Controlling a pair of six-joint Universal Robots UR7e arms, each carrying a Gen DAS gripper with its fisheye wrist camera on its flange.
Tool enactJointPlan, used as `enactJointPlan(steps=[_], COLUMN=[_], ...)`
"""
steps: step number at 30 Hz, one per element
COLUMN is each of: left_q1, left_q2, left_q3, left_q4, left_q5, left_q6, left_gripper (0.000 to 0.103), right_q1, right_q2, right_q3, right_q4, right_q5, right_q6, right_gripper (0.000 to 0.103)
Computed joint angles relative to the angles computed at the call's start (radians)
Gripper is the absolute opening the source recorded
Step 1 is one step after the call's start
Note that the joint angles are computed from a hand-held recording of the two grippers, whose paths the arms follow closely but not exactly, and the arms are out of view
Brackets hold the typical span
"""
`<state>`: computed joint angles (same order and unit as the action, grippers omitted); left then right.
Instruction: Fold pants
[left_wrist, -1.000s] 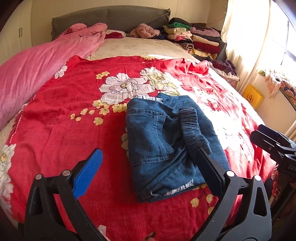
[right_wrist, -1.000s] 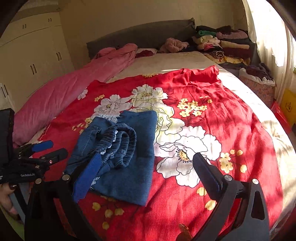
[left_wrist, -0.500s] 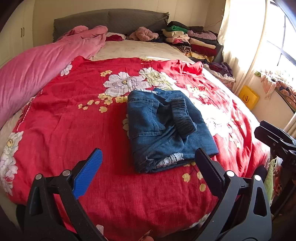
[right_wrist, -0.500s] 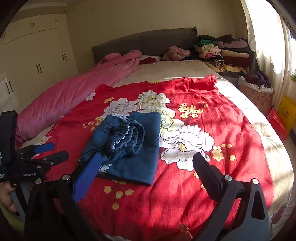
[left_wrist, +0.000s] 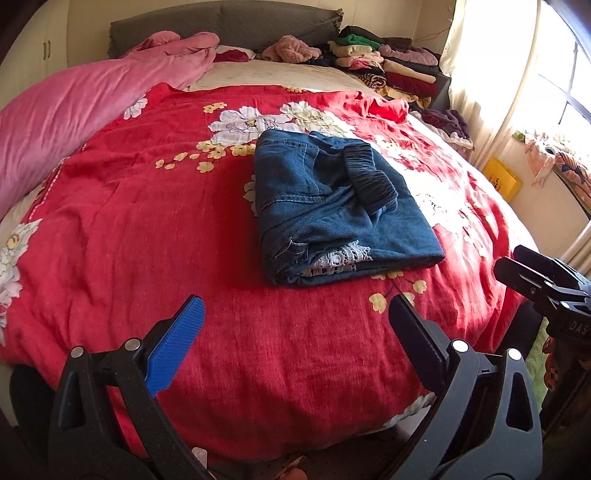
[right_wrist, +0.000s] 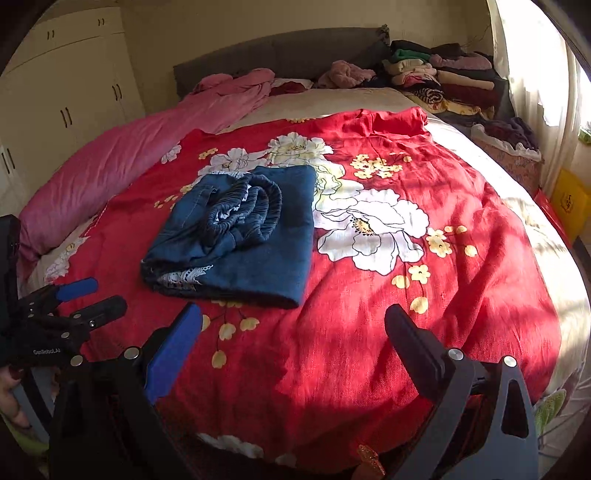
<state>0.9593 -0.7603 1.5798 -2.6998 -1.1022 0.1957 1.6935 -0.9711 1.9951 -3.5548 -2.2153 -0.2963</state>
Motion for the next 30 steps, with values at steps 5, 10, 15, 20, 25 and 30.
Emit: enactJointPlan(steps=[5, 10, 15, 20, 25, 30], left_q1=[0.002, 0.001, -0.001, -0.001, 0.0, 0.0], left_q2=[0.001, 0.003, 0.003, 0.004, 0.004, 0.005], left_q3=[-0.007, -0.014, -0.014, -0.017, -0.021, -0.022], left_q4=[0.002, 0.011, 0.014, 0.016, 0.023, 0.025], left_q5=[0.012, 0.027, 0.039, 0.04, 0.034, 0.037], left_q6=[-0.017, -0.025, -0.024, -0.023, -0.024, -0.023], left_gripper=[0.094, 0.094, 0.094, 0.094, 0.094, 0.094], right_q1=[0.0, 0.0, 0.0, 0.0, 0.001, 0.0], right_q2=[-0.001, -0.002, -0.002, -0.003, -0.006, -0.007], right_q3=[0.001, 0.001, 0.0, 0.0, 0.001, 0.002], right_q4=[-0.01, -0.009, -0.009, -0.008, -0.006, -0.007], right_q5=[0.0, 0.001, -0.001, -0.001, -0.005, -0.007], right_q6=[-0.007, -0.008, -0.007, -0.009, -0.005, -0.006], right_gripper=[0.098, 0.098, 0.098, 0.099, 0.098, 0.098])
